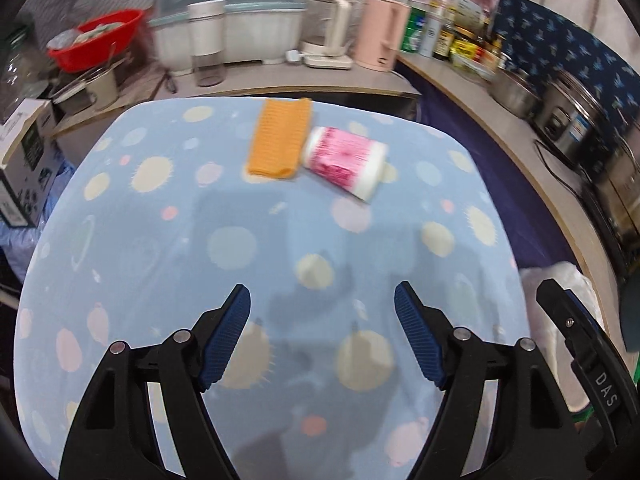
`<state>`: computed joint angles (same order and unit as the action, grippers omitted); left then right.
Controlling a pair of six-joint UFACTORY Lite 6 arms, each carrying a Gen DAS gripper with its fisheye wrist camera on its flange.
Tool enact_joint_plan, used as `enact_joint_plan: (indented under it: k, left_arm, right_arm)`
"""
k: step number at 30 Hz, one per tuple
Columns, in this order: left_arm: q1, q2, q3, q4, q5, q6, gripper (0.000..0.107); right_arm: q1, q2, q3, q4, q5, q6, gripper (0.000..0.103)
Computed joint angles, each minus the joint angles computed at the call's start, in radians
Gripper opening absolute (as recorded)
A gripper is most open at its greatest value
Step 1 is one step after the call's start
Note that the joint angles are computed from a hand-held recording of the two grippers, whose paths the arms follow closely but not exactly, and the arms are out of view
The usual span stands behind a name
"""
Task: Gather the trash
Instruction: 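Withdraw both tools from the bin back toward the table, then grasp the pink paper cup rim with the right tool while the left tool grasps the orange mesh sleeve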
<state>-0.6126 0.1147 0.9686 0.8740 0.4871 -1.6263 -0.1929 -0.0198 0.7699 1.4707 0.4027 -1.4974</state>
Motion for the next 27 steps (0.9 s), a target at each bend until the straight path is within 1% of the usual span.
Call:
enact_joint_plan:
  k: [4, 8, 10, 16, 20, 27]
  left_arm:
    - [0.133, -0.039, -0.057, 0.001, -0.055, 0.054, 0.071]
    - [0.256, -0.026, -0.061, -0.015, -0.116, 0.125, 0.071]
    - [0.306, -0.001, -0.041, -0.023, -0.139, 0.164, 0.071]
    - [0.411, 0.119, 0.060, -0.066, -0.200, 0.272, 0.071]
    - [0.451, 0.219, 0.150, -0.139, -0.228, 0.367, 0.071]
    - [0.471, 0.386, 0.329, -0.252, -0.236, 0.516, 0.071]
  right_arm:
    - [0.142, 0.092, 0.088, 0.070, -0.065, -0.007, 0.055]
    - [0.266, 0.221, 0.211, 0.144, -0.126, -0.036, 0.055]
    - [0.306, 0.285, 0.274, 0.149, -0.140, -0.026, 0.054]
    - [0.360, 0.495, 0.493, 0.043, -0.133, 0.126, 0.053]
    - [0.377, 0.620, 0.632, -0.054, -0.129, 0.236, 0.052]
    - [0.368, 0.776, 0.807, -0.138, -0.073, 0.333, 0.052]
